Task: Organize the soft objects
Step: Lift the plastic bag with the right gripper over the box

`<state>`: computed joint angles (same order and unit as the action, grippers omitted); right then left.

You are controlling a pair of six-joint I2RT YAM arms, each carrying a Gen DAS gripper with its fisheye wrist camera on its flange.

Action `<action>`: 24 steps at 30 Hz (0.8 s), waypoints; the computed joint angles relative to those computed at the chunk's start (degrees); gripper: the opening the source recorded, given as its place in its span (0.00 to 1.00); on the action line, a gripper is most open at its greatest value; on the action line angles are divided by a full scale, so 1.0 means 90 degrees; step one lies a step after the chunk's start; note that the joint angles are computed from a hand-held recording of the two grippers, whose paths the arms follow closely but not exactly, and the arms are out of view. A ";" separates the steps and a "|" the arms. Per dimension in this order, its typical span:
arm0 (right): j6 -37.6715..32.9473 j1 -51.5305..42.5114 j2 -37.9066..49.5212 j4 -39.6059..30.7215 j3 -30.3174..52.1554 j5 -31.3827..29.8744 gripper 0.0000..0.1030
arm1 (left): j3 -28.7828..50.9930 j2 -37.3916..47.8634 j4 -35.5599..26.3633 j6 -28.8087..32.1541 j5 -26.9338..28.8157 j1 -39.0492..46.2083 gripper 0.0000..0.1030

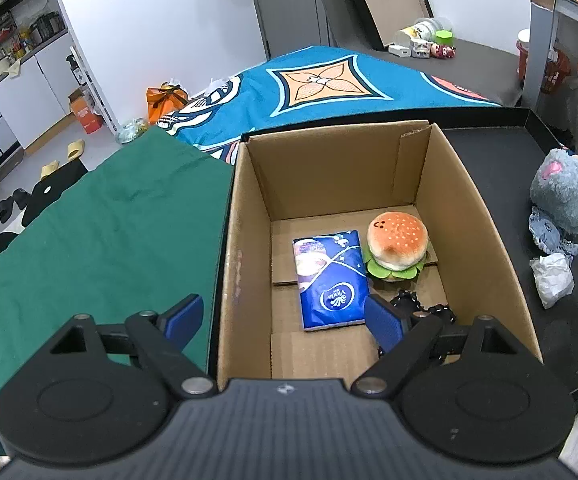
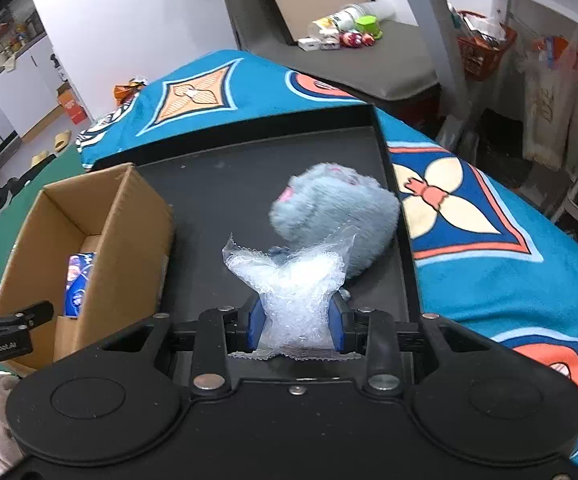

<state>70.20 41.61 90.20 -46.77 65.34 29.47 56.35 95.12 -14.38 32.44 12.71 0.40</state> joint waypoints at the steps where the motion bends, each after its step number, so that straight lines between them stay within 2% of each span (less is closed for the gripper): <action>1: -0.0030 0.0022 0.0040 -0.0008 0.0068 0.0026 0.31 | 0.0000 0.0002 0.0003 0.0013 0.0043 0.0032 0.84; 15: -0.0794 0.0200 0.0669 0.0102 0.1095 0.0401 0.31 | 0.0100 0.0063 -0.0021 0.0079 0.0662 0.0479 0.80; 24: -0.1652 0.0267 0.1078 0.0342 0.1809 0.0600 0.31 | 0.0267 0.0202 -0.0254 0.0163 0.1009 0.0744 0.60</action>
<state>55.33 44.02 99.91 -43.70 81.62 34.87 58.75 96.95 -16.67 33.91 21.79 7.10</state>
